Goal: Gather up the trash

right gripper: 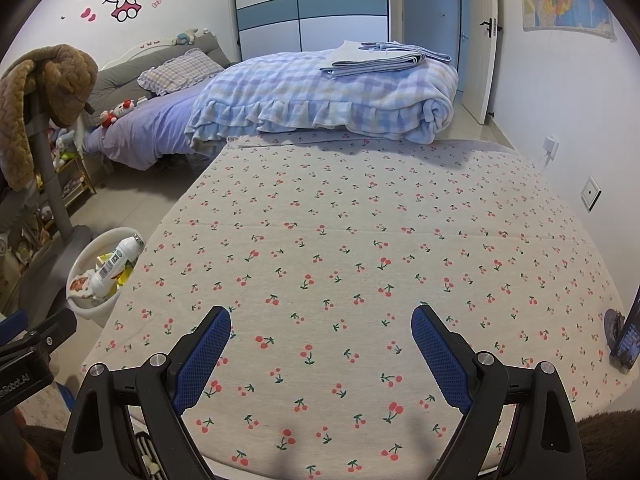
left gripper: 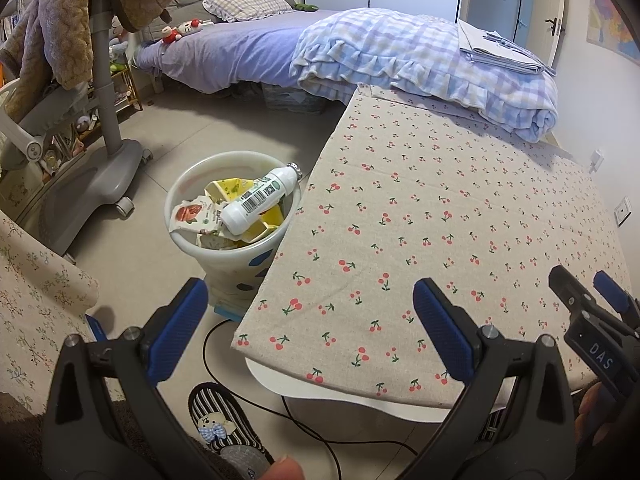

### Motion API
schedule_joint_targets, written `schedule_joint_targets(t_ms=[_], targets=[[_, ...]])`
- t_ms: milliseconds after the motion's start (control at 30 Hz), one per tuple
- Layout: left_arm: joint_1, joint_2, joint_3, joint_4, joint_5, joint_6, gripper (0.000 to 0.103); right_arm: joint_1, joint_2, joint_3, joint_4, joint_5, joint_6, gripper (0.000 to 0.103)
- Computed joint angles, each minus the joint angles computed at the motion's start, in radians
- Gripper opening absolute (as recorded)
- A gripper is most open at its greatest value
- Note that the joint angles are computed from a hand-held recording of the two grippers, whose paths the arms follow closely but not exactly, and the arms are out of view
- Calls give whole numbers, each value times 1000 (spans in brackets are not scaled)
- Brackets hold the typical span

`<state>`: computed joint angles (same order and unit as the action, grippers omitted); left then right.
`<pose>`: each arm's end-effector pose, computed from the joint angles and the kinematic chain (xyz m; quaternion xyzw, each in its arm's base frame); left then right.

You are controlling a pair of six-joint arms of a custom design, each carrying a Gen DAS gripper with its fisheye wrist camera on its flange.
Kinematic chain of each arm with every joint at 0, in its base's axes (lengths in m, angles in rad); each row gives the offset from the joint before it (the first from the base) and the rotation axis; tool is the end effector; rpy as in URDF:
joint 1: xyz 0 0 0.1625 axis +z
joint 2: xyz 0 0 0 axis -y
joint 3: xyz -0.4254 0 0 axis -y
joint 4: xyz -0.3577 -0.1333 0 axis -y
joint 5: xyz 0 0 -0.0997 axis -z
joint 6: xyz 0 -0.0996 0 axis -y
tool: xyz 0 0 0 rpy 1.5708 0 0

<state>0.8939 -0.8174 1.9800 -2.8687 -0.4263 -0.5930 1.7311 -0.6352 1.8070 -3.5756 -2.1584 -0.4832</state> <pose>-0.1620 -0.5592 0.1171 -0.0014 0.8396 -0.3662 0.4013 0.1744 -0.5895 0.1033 0.1657 -0.8675 0.3396 0.3236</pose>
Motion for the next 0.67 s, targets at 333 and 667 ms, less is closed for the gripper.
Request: schedule_joint_targets(t_ms=[333, 667], targets=[[2, 4, 3, -18, 17, 11, 102, 7, 2, -5, 11, 11, 12, 93], [6, -3, 4, -11, 11, 4, 102, 8, 0, -4, 16, 14, 18, 93]])
